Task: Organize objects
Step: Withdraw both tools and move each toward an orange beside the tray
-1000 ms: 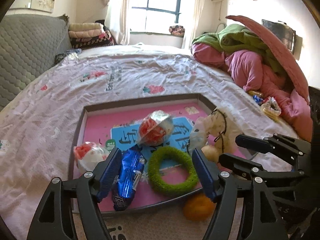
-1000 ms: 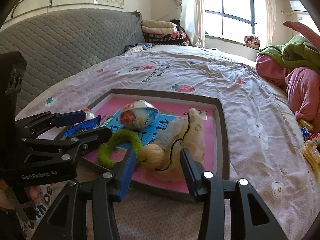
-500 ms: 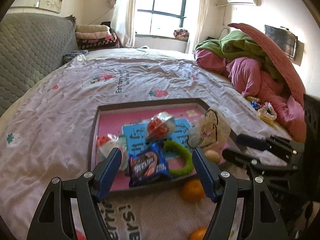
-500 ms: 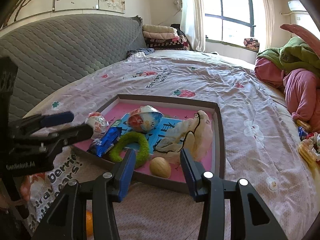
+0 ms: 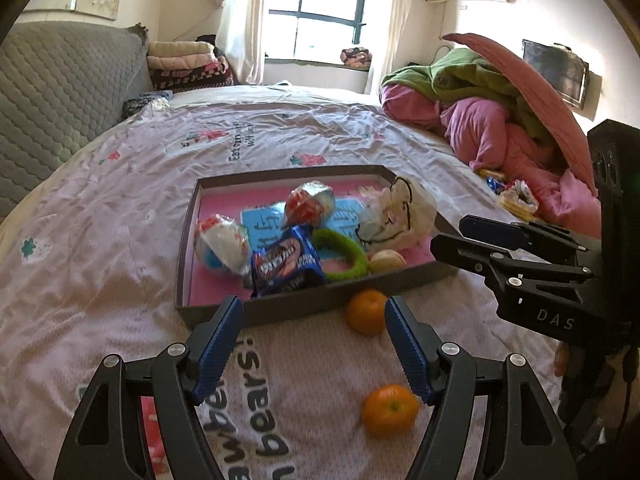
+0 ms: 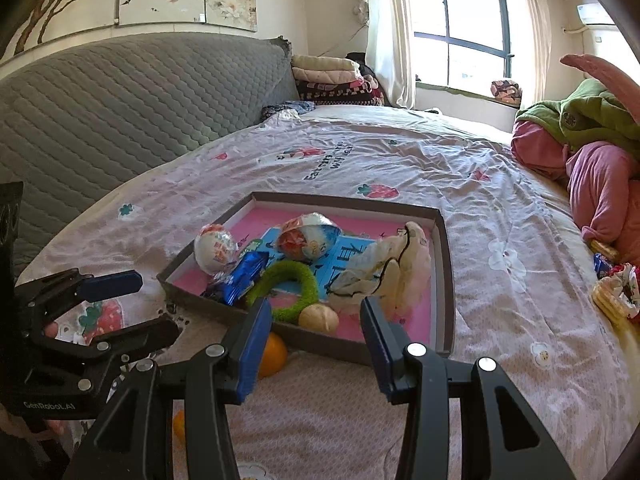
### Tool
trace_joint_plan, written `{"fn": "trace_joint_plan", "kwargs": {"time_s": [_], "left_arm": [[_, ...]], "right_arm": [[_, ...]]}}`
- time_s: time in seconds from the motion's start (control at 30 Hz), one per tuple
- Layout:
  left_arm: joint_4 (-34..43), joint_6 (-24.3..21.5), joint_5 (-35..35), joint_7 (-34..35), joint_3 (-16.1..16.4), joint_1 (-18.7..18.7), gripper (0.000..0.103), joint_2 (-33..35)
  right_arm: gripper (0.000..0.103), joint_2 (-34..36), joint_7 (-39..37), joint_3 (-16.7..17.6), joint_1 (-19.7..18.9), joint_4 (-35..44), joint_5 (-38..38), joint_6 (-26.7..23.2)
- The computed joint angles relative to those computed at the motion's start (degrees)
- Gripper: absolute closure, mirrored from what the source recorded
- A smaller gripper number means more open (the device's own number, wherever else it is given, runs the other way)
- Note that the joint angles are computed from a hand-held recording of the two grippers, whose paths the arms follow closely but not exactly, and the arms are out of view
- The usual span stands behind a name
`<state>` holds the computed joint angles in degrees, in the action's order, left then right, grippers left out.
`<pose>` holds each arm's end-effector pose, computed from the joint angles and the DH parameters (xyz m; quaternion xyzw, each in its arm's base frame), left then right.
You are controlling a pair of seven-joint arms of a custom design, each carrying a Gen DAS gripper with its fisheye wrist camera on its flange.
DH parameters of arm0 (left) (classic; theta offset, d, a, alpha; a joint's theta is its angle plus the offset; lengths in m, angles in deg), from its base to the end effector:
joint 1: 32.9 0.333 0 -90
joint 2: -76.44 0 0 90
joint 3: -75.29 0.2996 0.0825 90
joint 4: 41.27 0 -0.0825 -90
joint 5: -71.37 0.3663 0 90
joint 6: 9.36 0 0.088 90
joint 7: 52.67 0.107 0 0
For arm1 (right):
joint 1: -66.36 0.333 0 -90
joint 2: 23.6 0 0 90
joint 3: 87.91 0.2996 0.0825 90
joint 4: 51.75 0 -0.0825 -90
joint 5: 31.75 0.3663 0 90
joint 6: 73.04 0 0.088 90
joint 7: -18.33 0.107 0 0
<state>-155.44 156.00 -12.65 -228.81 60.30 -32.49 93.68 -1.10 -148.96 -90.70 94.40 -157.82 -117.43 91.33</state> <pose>0.5917 -0.0868 0.3369 -0.4618 0.7763 -0.3965 0.1642 0.5452 0.3215 0.3378 -0.6424 0.6267 -0.2892 0.3331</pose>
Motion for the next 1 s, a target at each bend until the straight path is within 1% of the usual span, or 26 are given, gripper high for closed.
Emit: {"fn": "trace_joint_plan", "kwargs": {"time_s": [0.1, 0.3, 0.47, 0.6, 0.7, 1.0], "left_arm": [[-1.17, -0.41, -0.10, -0.17, 0.08, 0.02, 0.028, -0.78], [-3.73, -0.81, 0.02, 0.80, 0.54, -0.55, 0.029, -2.25], [-5.97, -1.77, 2.50, -1.03, 0.98, -1.07, 0.029, -3.14], [-7.43, -2.46, 3.68, -1.19, 0.84, -1.27, 0.029, -3.63], [-8.58, -3.85, 5.77, -2.50, 0.92, -1.45, 0.029, -3.96], [-9.11, -3.96, 8.35, -3.76, 0.51, -1.45, 0.029, -3.01]], "right_arm": [[0.057, -0.39, 0.21, 0.24, 0.12, -0.97, 0.13, -0.14], [0.057, -0.38, -2.68, 0.56, 0.36, -1.74, 2.82, 0.06], [0.057, 0.28, -5.62, 0.29, 0.73, -1.65, 5.80, 0.91], [0.057, 1.13, -7.92, -0.36, 1.45, -1.30, 8.21, 1.71], [0.057, 2.00, -9.98, -0.95, 2.08, -0.79, 10.24, 2.32], [0.057, 4.44, -15.78, -3.40, 4.39, 0.20, 16.62, 4.55]]}}
